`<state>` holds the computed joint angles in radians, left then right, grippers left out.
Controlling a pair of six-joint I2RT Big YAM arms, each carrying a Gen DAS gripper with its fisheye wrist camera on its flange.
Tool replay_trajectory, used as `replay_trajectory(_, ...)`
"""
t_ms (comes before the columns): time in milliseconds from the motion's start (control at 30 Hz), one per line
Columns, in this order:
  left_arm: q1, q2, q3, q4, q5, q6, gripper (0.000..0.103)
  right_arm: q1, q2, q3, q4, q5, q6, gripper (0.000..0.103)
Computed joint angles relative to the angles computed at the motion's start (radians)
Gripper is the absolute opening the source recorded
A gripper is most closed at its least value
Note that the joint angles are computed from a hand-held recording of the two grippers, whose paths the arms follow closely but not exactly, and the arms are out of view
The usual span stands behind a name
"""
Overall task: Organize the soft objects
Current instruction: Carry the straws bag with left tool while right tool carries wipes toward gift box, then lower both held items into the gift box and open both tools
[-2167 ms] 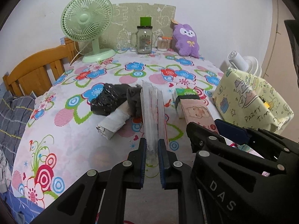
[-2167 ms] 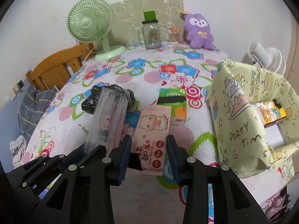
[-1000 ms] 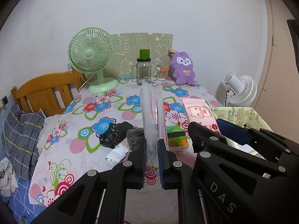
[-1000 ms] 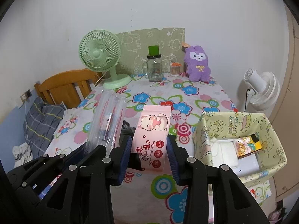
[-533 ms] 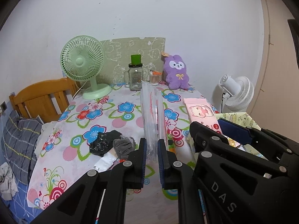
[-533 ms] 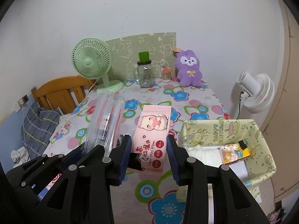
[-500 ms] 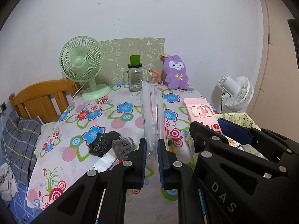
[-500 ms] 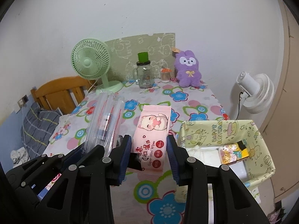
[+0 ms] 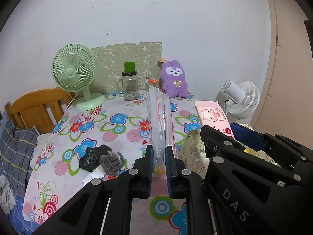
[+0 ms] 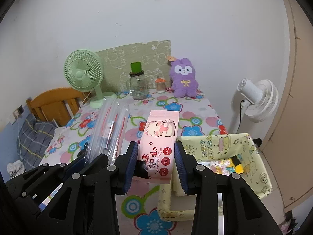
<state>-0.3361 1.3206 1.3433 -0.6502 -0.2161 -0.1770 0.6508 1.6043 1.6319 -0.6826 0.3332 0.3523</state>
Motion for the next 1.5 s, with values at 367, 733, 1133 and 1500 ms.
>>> replay_trajectory(367,-0.032,0.044,0.041,0.003,0.022,0.003,0.010,-0.038,-0.024,-0.028,0.004,0.006,-0.002,0.042)
replay_trajectory(733,-0.068,0.097,0.088,-0.010,0.035,-0.002,0.010,-0.082,-0.036,-0.046,-0.003,0.006,-0.001,0.042)
replay_trajectory(1133,-0.100,0.152,0.121,-0.009,0.071,-0.009,0.010,-0.129,-0.047,-0.085,-0.003,-0.014,0.017,0.042)
replay_trajectory(1500,-0.118,0.202,0.146,-0.026,0.046,-0.016,0.038,-0.163,-0.029,-0.097,-0.018,-0.057,0.028,0.042)
